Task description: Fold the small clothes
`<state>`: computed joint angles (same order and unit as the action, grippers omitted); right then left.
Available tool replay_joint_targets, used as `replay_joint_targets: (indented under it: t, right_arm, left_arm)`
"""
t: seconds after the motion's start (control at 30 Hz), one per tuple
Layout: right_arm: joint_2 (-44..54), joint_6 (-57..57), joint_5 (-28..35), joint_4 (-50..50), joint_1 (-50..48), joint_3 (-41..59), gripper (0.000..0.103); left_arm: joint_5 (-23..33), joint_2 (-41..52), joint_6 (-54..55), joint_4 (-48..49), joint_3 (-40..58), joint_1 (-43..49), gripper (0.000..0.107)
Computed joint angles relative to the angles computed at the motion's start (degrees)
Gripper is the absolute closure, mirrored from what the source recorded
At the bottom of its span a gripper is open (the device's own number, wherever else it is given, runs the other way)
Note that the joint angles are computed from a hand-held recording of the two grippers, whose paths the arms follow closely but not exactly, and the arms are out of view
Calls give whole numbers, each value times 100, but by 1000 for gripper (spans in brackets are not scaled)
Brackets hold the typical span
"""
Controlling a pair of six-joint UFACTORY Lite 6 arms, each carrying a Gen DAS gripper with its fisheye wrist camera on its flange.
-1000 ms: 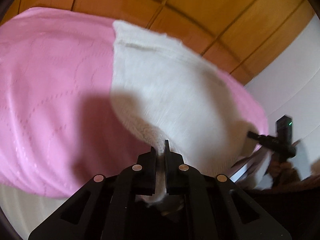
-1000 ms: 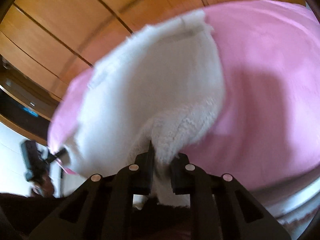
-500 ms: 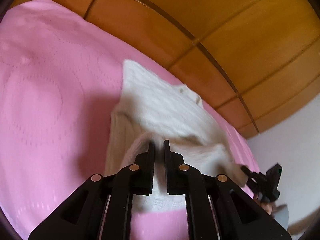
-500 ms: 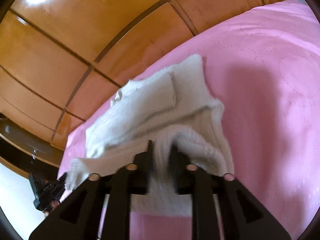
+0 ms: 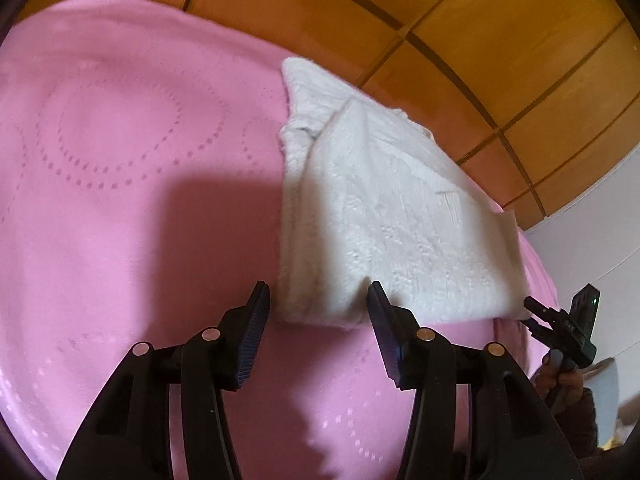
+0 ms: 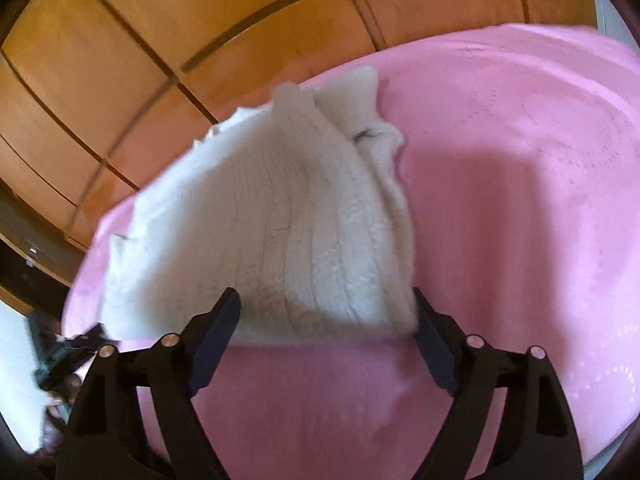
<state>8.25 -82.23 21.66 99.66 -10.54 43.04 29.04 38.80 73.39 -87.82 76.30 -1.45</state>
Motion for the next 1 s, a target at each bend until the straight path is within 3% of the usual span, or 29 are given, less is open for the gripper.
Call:
replay_joint_targets:
  t: [0.07, 0.13, 0.17, 0.2, 0.5, 0.7, 0.77, 0.8, 0.87, 0.93, 1.0]
  right_arm:
    - [285, -64, -314, 335, 304, 288, 37]
    - [445, 592, -445, -290, 424, 543, 69]
    - [431, 940, -286, -645, 384, 574, 80]
    - [394, 1129, -201, -788, 359, 581, 84]
    - [-1504, 1394, 752, -994, -202, -966, 93]
    - [-3517, 2748, 1434, -2790, -942, -2323, 95]
    - [-4030, 3138, 1734, -3404, -1284, -2754, 97]
    - [-4222, 3254, 1841, -3643, -1383, -2907, 103]
    - [-4693, 3851, 1783, -4264, -1384, -3095, 102]
    - [-5140, 4314, 1752, -4680, -1556, -3040, 99]
    - [-5301, 4672, 1393, -4925, -1182, -2735, 94]
  left_arm:
    - [-303, 52, 27, -152, 113, -210, 64]
    - [-459, 154, -244, 179, 310, -355, 88]
    - [-487, 170, -252, 213, 322, -365, 90]
    - [-526, 54, -20, 8, 127, -370, 93]
    - [106, -1293, 1186, -782, -1513, 47, 97]
    - [454, -2614, 1573, -642, -3201, 326, 97]
    - [261, -2915, 1508, -443, -3653, 410, 97]
    - [-2, -3018, 1329, -252, -3792, 431, 102]
    - [-438, -3293, 1166, -213, -3932, 482, 102]
    - [-49, -3623, 1289, -359, -3959, 808, 98]
    - [309, -3923, 1535, -534, -3890, 857, 86]
